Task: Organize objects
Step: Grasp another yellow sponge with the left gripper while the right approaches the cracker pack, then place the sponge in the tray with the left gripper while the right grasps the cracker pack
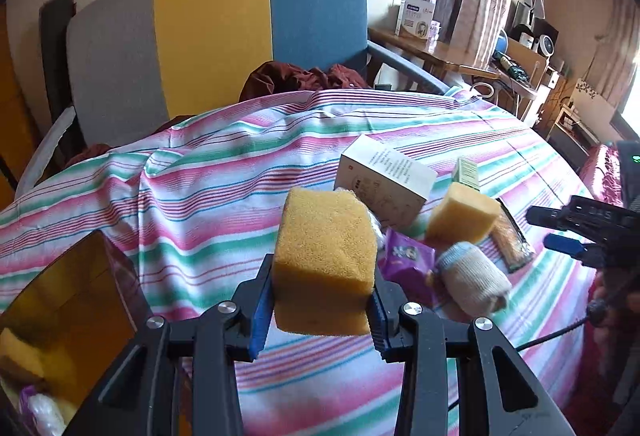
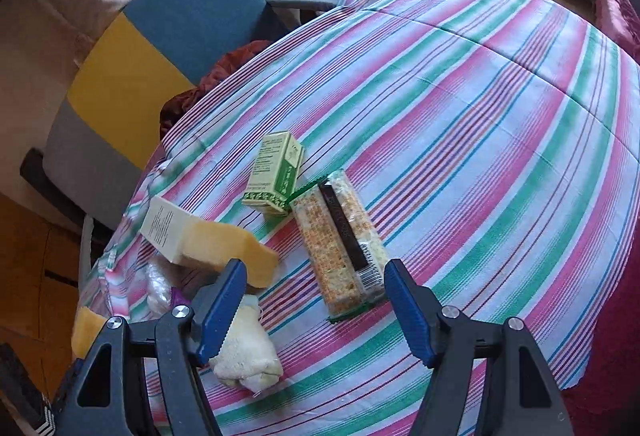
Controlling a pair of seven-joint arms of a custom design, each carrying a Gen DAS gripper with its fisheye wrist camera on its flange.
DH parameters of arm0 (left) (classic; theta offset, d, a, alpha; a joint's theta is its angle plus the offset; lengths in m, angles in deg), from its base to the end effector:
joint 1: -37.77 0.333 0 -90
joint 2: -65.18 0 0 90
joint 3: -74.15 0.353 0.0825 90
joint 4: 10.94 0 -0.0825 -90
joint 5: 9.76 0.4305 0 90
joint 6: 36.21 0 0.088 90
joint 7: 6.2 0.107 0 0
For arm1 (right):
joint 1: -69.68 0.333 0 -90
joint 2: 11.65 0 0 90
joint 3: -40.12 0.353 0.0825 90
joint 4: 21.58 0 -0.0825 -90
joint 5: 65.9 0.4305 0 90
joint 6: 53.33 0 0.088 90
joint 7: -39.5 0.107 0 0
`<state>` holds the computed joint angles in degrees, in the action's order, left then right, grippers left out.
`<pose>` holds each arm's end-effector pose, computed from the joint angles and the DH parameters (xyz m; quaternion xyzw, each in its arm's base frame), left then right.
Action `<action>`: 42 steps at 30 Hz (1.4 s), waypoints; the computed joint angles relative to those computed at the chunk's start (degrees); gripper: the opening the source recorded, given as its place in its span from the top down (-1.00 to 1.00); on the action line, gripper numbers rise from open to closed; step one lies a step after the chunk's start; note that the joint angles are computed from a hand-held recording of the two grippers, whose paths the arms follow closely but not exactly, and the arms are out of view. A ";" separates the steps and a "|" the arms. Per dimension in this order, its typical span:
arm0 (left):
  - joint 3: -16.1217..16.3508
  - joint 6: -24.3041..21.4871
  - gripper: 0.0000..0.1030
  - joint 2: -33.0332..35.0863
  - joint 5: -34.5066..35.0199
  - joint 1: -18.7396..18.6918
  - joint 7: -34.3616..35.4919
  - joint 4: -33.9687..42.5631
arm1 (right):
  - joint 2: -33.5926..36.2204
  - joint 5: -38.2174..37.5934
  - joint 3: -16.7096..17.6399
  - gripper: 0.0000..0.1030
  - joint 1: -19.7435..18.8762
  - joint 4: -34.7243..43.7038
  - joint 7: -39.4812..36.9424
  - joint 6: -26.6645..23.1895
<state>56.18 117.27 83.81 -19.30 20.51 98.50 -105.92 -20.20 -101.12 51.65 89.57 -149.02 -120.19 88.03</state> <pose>0.6344 -0.4038 0.5279 -0.3946 0.8455 -0.3422 0.1107 0.4827 0.3002 0.4912 -0.2863 0.9084 -0.1415 0.2699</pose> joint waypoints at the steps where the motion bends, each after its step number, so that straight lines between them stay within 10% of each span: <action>1: -0.37 0.20 0.20 -0.86 -0.88 0.50 0.54 -1.05 | 0.43 0.13 0.15 -0.41 0.15 0.71 -0.76 -1.35; 12: -1.55 1.60 0.20 -10.45 -15.12 3.70 10.00 -11.54 | 1.40 3.68 -0.67 -0.41 0.65 1.79 -2.39 -9.60; 26: 5.05 -1.31 0.20 -22.58 -32.43 2.31 22.00 -23.17 | 9.64 4.40 -3.13 -0.41 3.13 10.35 -14.65 -19.03; 30: 7.03 -1.14 0.20 -25.08 -33.04 2.38 21.33 -25.91 | 12.08 6.08 -4.03 -0.38 3.61 12.28 -18.92 -20.04; 32: 8.11 -0.66 0.20 -26.43 -33.40 2.74 20.50 -27.30 | 13.14 4.77 -4.24 0.04 4.23 13.75 -20.25 -20.81; 42: 12.62 1.82 0.20 -29.75 -26.97 7.96 7.75 -32.58 | 12.35 5.84 -4.80 0.03 4.84 12.67 -21.70 -19.63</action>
<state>68.80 119.09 54.06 -46.27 28.48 106.25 -138.49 -7.85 -95.28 46.85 94.41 -136.34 -141.89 68.40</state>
